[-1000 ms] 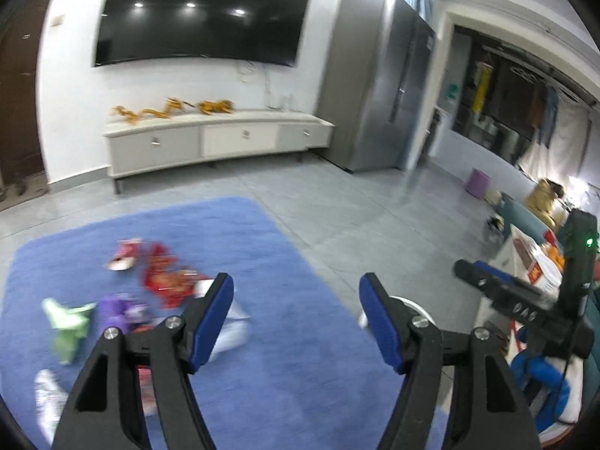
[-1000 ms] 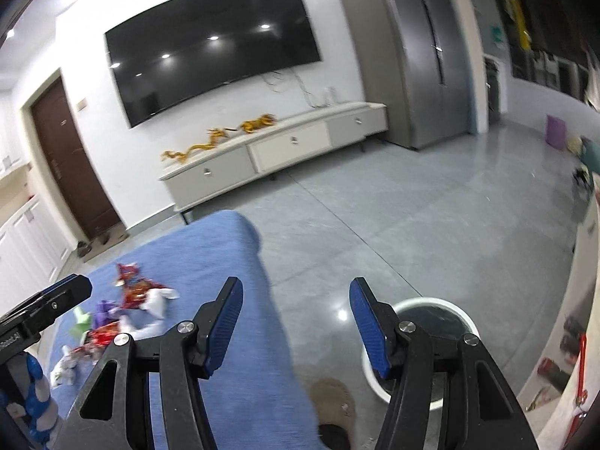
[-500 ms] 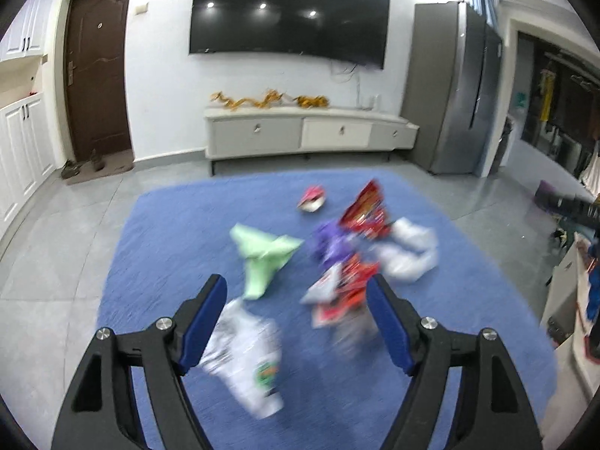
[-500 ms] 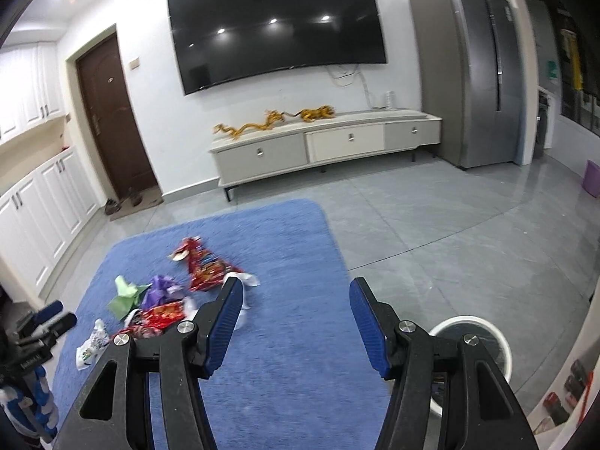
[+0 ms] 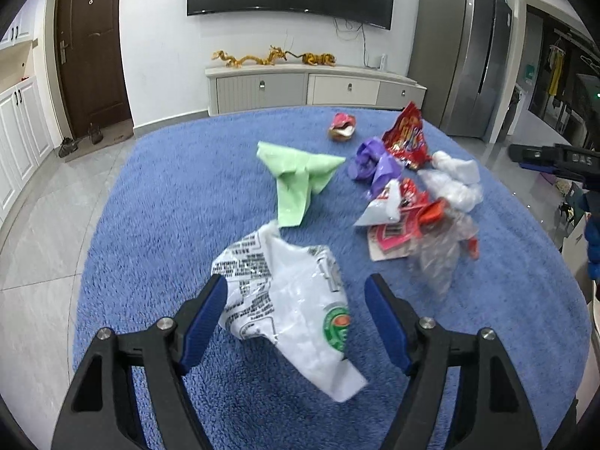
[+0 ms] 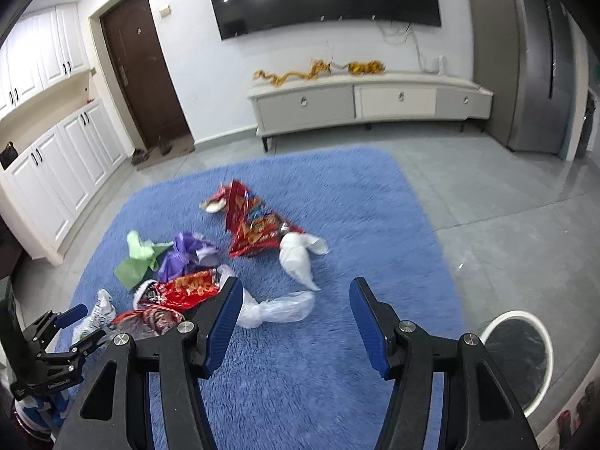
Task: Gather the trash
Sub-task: 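Grasp the white printed bag with the left tool while the right tool grasps a white plastic bag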
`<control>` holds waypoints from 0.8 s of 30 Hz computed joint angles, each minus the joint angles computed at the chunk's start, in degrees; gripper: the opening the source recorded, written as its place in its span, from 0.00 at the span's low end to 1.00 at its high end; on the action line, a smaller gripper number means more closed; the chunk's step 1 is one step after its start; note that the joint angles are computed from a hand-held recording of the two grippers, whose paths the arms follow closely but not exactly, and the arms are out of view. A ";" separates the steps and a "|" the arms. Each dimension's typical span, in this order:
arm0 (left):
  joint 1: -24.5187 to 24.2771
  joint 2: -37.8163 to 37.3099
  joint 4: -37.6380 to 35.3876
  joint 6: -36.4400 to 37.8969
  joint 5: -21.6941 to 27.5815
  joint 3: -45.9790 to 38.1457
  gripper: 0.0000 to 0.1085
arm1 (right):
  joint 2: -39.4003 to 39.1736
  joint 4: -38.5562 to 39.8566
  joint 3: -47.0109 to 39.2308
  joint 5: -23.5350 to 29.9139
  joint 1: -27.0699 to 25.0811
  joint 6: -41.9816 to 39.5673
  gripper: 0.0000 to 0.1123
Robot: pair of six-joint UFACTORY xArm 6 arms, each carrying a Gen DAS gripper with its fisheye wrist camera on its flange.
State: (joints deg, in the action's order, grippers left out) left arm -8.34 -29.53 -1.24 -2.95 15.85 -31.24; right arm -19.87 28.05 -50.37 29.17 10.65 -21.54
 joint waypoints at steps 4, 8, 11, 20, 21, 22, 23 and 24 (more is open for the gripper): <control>0.41 1.25 -9.11 7.10 0.41 -0.62 0.50 | 6.17 -1.50 -3.73 -0.39 1.58 0.60 0.50; 0.58 1.21 -15.54 12.48 0.74 -0.55 0.41 | 11.16 -3.23 -7.14 -0.22 2.43 1.09 0.49; 0.57 0.88 -15.07 12.33 0.40 -0.19 0.32 | 14.15 -5.48 -9.29 0.36 2.44 2.80 0.41; 2.04 -2.01 -3.90 0.36 -1.51 -0.24 0.27 | 13.20 1.79 -7.72 -0.15 0.87 -3.32 0.10; 2.20 -2.55 -3.46 0.12 -1.57 -0.16 0.27 | 11.98 3.40 -6.83 -0.50 0.64 -4.48 0.10; 2.12 -3.34 -2.20 -0.98 -1.34 -0.25 0.27 | 10.36 5.97 -5.80 -0.62 0.20 -6.30 0.10; 1.93 -3.95 -1.94 -1.20 -1.10 -0.34 0.27 | 9.35 7.44 -5.25 -0.59 -0.01 -7.20 0.10; 1.59 -4.53 -1.73 -1.45 -0.81 -0.50 0.27 | 7.57 9.30 -4.17 -0.52 -0.51 -8.42 0.10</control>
